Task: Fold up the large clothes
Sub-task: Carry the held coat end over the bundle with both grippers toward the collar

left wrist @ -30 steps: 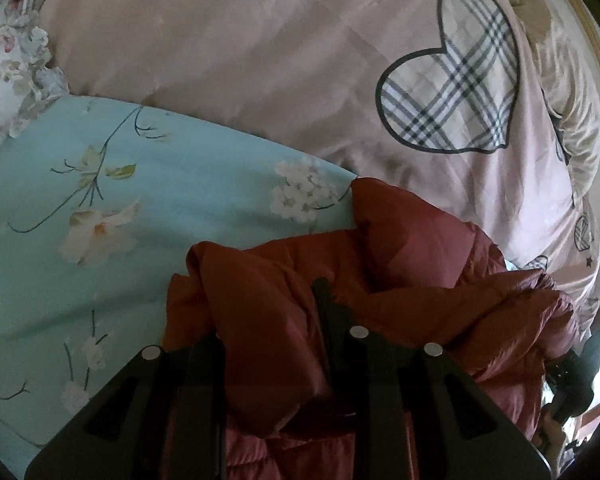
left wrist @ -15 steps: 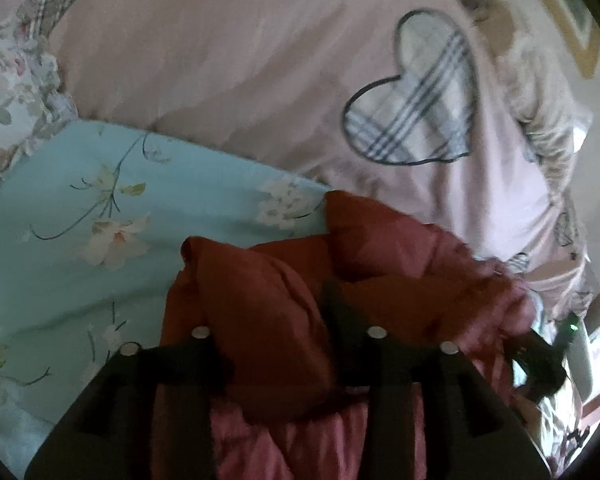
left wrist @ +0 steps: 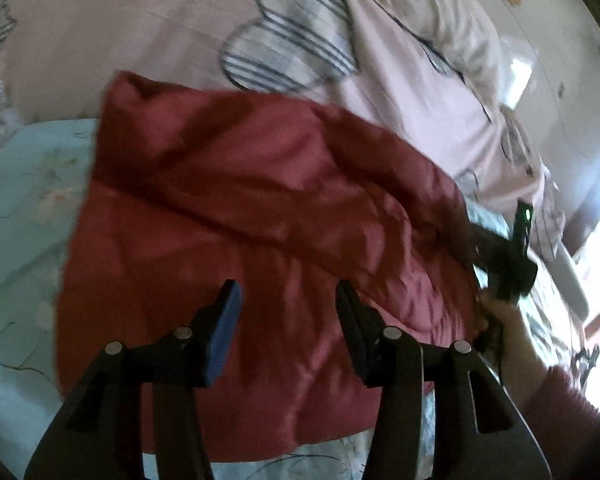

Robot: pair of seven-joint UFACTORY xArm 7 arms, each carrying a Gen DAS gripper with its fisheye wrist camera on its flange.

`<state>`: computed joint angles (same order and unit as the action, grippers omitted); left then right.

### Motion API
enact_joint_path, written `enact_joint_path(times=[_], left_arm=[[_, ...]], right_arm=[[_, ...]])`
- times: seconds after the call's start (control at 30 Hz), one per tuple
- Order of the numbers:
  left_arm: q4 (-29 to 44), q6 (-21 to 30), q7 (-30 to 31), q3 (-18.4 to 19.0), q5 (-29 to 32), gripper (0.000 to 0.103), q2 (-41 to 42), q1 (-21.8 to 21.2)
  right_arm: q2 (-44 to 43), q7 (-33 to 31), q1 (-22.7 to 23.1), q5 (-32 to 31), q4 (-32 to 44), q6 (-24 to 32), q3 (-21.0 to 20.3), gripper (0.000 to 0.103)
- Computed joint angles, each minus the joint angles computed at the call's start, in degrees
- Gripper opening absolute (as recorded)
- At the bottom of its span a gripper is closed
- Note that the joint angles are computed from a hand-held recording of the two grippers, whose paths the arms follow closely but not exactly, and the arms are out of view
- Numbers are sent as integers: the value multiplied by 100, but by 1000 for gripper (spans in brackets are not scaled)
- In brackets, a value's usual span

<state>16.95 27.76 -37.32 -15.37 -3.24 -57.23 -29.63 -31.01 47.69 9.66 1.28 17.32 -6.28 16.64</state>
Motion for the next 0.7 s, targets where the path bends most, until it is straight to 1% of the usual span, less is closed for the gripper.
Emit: enact_joint_path(times=[0.03, 0.07, 0.1, 0.17, 0.2, 0.23, 0.27, 0.3, 0.33, 0.37, 0.47, 0.5, 0.53, 0.6, 0.67, 0.7], left_arm=[[107, 81, -78, -208, 93, 53, 145, 102], [204, 151, -161, -388, 216, 53, 286, 240], [260, 194, -264, -539, 323, 53, 386, 350], [343, 168, -451, -703, 515, 53, 675, 566], [354, 130, -541, -724, 586, 53, 775, 640], [326, 43, -619, -697, 620, 53, 843, 669], [296, -47, -661, -647, 654, 53, 902, 681], [287, -92, -703, -635, 701, 53, 938, 694], [303, -110, -748, -649, 756, 53, 983, 718], [342, -98, -796, -695, 835, 53, 1032, 762], [416, -75, -924, -765, 1026, 53, 1158, 860], [432, -95, -968, -772, 1072, 53, 1206, 887], [448, -98, -1001, -766, 1109, 53, 1235, 895], [491, -103, -1057, -756, 1172, 53, 1296, 907], [539, -76, -1044, -713, 1224, 53, 1344, 890], [576, -61, -995, -674, 1249, 53, 1380, 872]], right_arm=[[7, 3, 23, 3, 1, -4, -20, 32], [1, -11, 113, 11, 2, 13, -110, 33], [-20, -39, 347, 47, -10, 12, -346, 35], [-138, -95, 791, 139, -79, -7, -786, 46], [-271, -105, 999, 203, -126, 20, -975, 49], [-454, -107, 1114, 253, -184, 77, -1055, 55], [-664, -97, 1130, 285, -230, 164, -1028, 60], [-980, -88, 1107, 295, -292, 320, -936, 62], [-1181, -70, 1054, 292, -314, 447, -824, 68], [-1420, -55, 999, 267, -337, 599, -687, 71], [-1979, -161, 1066, 71, -323, 1080, -358, 73], [-2008, -251, 1180, -12, -256, 1271, -284, 74], [-1905, -414, 1388, -83, -155, 1451, -295, 75], [-1619, -684, 1666, -161, 33, 1717, -290, 75], [-1255, -883, 1692, -302, 272, 1976, -90, 75], [-1063, -954, 1624, -398, 409, 2122, 35, 75]])
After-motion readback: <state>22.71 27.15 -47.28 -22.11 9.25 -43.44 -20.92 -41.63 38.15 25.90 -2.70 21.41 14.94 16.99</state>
